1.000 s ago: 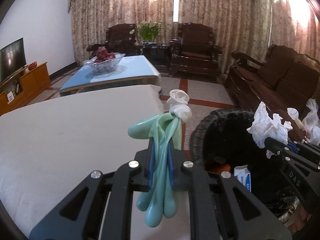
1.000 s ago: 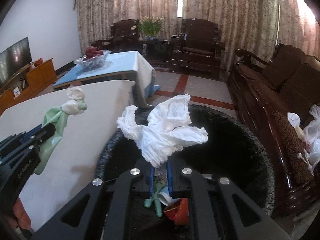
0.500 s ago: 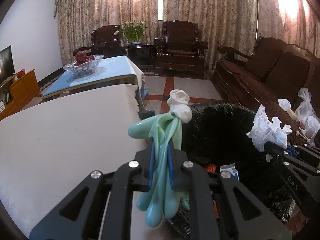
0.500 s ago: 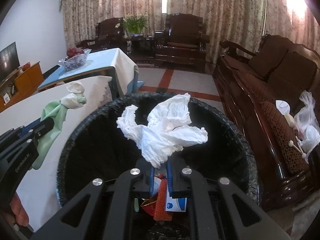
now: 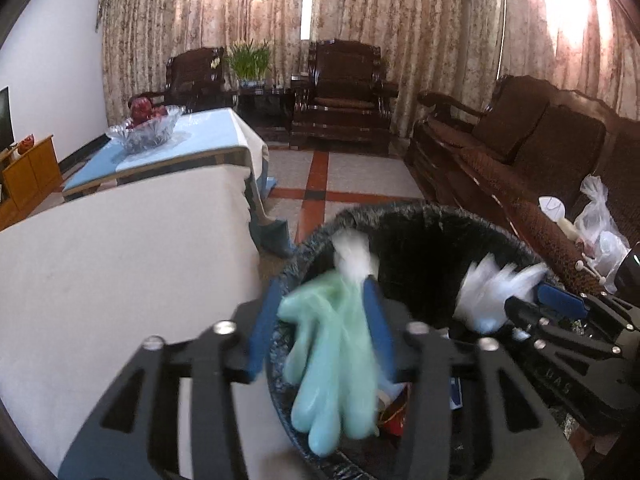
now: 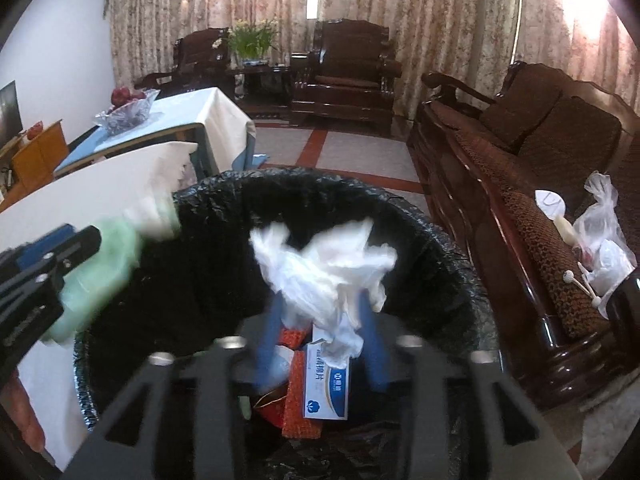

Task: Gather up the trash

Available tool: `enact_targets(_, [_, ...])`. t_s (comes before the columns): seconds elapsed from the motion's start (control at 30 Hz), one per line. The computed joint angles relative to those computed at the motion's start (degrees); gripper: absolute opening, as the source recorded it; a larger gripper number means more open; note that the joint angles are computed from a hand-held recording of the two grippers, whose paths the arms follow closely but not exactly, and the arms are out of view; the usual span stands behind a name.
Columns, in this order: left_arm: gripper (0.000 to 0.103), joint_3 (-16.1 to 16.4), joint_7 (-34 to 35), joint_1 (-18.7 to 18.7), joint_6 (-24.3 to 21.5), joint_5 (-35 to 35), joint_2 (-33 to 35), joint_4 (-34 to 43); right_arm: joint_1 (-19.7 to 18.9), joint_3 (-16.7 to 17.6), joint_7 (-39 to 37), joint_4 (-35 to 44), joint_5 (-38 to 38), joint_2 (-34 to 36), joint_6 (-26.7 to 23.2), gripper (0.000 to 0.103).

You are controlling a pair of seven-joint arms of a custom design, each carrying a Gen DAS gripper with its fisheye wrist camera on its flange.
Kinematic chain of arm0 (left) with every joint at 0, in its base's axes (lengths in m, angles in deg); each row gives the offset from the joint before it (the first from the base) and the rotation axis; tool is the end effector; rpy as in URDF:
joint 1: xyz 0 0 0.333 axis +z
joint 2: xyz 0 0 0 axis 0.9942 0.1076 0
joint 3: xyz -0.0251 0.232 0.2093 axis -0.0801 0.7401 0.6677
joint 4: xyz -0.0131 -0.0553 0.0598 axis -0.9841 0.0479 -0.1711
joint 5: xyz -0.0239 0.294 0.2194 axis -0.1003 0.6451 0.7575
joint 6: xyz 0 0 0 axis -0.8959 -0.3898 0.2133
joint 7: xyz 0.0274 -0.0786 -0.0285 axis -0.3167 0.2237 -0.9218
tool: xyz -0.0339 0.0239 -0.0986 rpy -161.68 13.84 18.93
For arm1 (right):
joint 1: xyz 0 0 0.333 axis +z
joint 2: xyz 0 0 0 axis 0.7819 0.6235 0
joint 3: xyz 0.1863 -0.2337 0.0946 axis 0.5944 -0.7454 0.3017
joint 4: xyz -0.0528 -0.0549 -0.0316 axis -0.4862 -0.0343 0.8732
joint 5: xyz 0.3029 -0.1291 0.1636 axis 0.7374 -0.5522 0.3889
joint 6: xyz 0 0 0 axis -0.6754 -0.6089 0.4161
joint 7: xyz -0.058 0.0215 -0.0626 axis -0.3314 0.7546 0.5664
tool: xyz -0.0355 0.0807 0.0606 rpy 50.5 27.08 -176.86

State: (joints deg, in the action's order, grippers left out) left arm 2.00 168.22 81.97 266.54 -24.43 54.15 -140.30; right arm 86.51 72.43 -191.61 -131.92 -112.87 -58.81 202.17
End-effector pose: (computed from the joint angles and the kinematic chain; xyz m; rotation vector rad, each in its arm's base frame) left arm 0.4657 -0.1301 0.3597 -1.4501 1.9403 -1.0305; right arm 0.4431 0.3779 0.3548 -1.5729 1.9726 -0.8708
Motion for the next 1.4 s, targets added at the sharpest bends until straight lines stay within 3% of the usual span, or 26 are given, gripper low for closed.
enact_targets(0.2, [0.057, 0.6, -1.8, 0.8, 1.2, 1.6, -1.6, -0.6, 0.6, 0.2, 1.8, 0.3, -0.4, -0.3, -2.0, 0.08])
enact_targets(0.23, [0.059, 0.8, -1.8, 0.8, 1.3, 1.6, -1.8, -0.7, 0.8, 0.2, 2.2, 0.2, -0.5, -0.4, -2.5, 0.09])
enact_targets(0.3, [0.068, 1.2, -1.5, 0.6, 1.1, 1.1, -2.4, -0.9, 1.3, 0.5, 3.2, 0.6, -0.8, -0.5, -4.2, 0.097])
enact_targets(0.57, [0.089, 4.0, -2.6, 1.6, -0.2, 4.7, -7.0, -3.3, 1.1, 1.1, 2.8, 1.2, 1.3, -1.2, -2.7, 0.097])
enact_targets(0.77, [0.095, 7.7, -2.6, 0.8, -2.4, 6.7, -12.4, -6.0, 1.6, 2.0, 0.8, 2.7, 3.3, -1.9, -1.2, 0.097])
enact_targets(1.03, [0.097, 14.1, 1.9, -2.8, -6.9, 3.9, -21.0, -10.9, 4.1, 3.3, -2.6, 5.7, 4.7, -2.9, -2.7, 0.097])
enact_targets(1.2, [0.097, 14.7, 6.7, -2.1, -9.0, -0.8, -25.7, -13.7, 5.5, 3.9, -2.8, 7.3, 3.5, -3.4, -3.4, 0.097])
enact_targets(1.27, [0.097, 18.5, 7.7, -4.8, -10.4, -0.3, -27.8, -14.4, 5.9, 4.1, -2.9, 7.5, 3.2, -3.7, -3.5, 0.097])
enact_targets(1.4, [0.097, 20.1, 10.6, -5.2, -11.6, -2.6, -31.7, -16.2, 6.5, 4.6, -2.9, 7.8, 2.3, -4.6, -3.6, 0.097])
